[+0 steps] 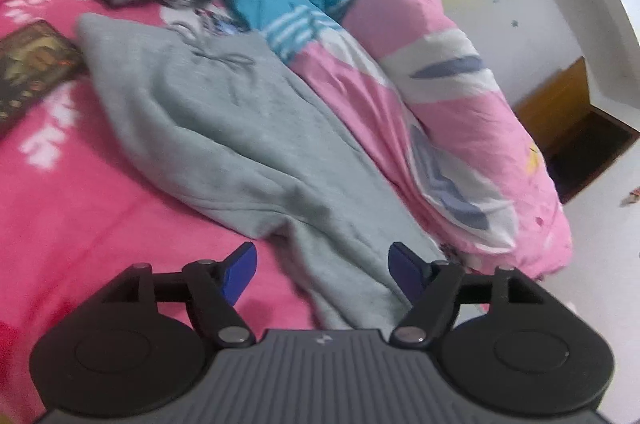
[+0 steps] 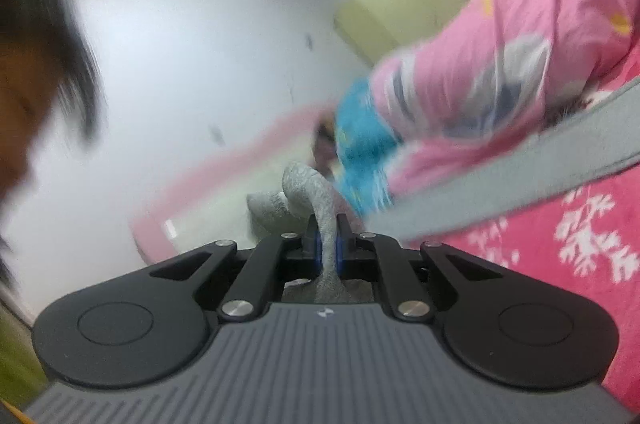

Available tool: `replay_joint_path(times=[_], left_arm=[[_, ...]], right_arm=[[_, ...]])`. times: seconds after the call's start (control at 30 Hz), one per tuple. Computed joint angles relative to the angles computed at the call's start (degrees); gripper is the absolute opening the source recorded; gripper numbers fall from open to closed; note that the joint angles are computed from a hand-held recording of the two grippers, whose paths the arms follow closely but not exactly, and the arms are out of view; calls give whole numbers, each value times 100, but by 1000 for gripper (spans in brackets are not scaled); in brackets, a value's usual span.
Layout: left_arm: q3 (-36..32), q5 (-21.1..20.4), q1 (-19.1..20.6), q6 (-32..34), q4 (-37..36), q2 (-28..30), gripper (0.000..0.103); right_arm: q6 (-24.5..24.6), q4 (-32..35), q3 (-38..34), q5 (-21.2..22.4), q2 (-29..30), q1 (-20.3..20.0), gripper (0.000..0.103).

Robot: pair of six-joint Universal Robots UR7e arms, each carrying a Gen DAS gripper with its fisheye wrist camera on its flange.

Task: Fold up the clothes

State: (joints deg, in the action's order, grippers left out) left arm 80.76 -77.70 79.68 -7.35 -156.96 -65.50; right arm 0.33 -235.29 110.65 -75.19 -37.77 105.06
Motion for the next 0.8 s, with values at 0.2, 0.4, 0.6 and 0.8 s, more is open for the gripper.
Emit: replay_joint_path(times=[0.2,0.4,0.6,0.8], left_arm=[[-79,22,-136,42,63,106,74],[31,109,-218,60,-79,97,74],[45,253,-190,13,124,105,74],[102,412,-157,11,175,55,76]], right_arm=[[665,-912,-107,321,-504,-376,5],[408,-276,-959,1102,-925,-568,5],[836,-1352,-280,568,-922,-958,5],[500,-1628,840,-2876,-1161,-925,10]])
